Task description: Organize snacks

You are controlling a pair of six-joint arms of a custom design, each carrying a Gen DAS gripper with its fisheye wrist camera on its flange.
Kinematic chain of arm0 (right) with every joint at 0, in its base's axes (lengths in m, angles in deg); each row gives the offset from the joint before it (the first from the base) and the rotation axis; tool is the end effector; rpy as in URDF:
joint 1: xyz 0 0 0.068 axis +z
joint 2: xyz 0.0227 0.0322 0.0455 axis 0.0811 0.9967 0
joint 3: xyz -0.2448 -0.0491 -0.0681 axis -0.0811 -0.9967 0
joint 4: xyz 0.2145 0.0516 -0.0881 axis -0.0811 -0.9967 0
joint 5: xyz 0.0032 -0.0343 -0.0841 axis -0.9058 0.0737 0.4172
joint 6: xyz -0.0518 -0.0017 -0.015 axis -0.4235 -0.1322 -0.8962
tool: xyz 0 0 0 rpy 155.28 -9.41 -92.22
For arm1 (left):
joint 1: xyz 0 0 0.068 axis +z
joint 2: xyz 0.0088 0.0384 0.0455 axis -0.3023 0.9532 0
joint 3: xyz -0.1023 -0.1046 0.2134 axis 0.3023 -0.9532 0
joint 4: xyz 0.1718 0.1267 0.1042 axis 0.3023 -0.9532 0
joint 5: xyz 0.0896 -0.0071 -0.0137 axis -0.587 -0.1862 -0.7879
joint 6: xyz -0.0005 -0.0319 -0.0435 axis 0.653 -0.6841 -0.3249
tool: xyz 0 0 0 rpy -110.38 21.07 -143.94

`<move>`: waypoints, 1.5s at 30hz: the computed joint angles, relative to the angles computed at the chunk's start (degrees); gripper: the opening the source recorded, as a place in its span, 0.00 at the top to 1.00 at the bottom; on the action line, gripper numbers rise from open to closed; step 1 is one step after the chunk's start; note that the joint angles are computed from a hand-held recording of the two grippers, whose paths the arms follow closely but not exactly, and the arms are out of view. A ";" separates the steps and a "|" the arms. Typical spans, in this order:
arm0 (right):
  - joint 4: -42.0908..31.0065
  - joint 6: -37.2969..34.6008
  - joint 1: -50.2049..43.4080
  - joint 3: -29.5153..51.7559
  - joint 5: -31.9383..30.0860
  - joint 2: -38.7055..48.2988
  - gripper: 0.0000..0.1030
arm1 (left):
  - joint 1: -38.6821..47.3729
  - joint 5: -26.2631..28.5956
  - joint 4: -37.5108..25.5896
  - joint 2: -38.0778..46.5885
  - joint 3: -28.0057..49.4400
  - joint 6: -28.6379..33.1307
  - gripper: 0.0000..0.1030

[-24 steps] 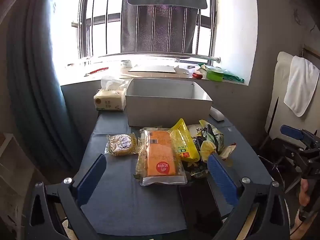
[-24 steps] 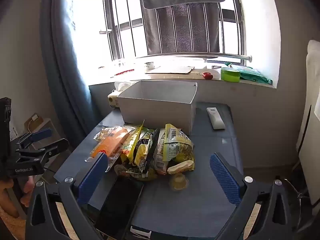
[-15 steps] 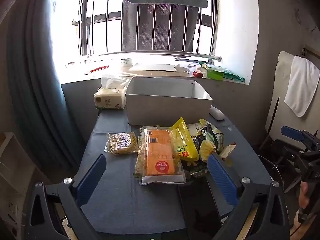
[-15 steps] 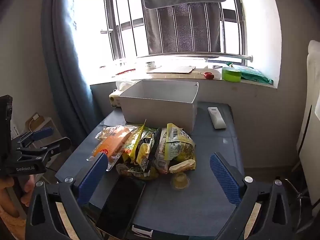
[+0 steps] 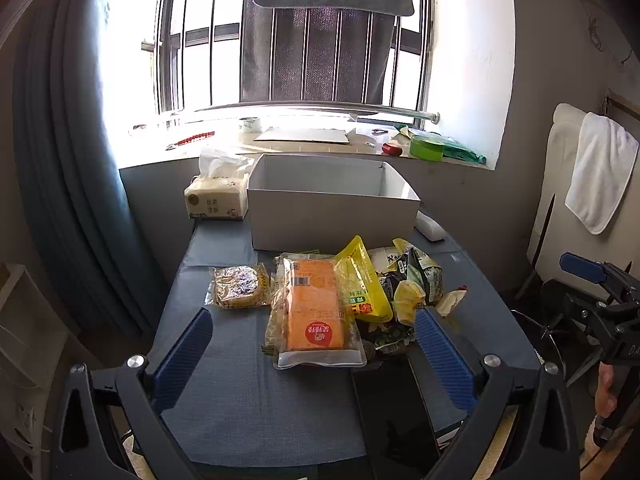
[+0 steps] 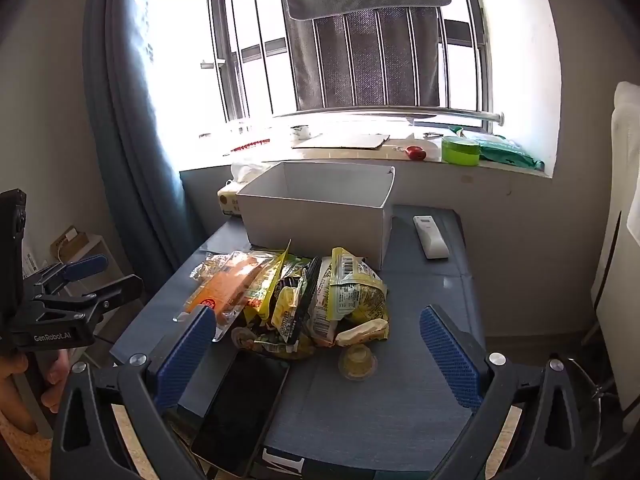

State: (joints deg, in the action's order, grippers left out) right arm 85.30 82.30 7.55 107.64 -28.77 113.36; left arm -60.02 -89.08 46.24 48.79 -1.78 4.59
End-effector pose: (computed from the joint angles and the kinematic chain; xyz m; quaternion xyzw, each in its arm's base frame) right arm 0.3394 0.0290 0.1905 -0.1444 0.8663 0.1359 0.4585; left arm 0.2941 -0.2438 0.1909 -0.0077 0.8882 -0.0312 0.4583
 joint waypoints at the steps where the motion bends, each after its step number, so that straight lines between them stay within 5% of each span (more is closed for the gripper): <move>1: -0.10 0.07 -0.04 0.07 -0.04 0.03 0.00 | -0.03 -0.04 -0.08 0.08 0.12 0.02 0.00; 45: -0.04 -0.15 -0.21 -0.34 -0.84 0.24 0.00 | -0.12 0.16 -1.63 1.54 2.04 0.41 0.00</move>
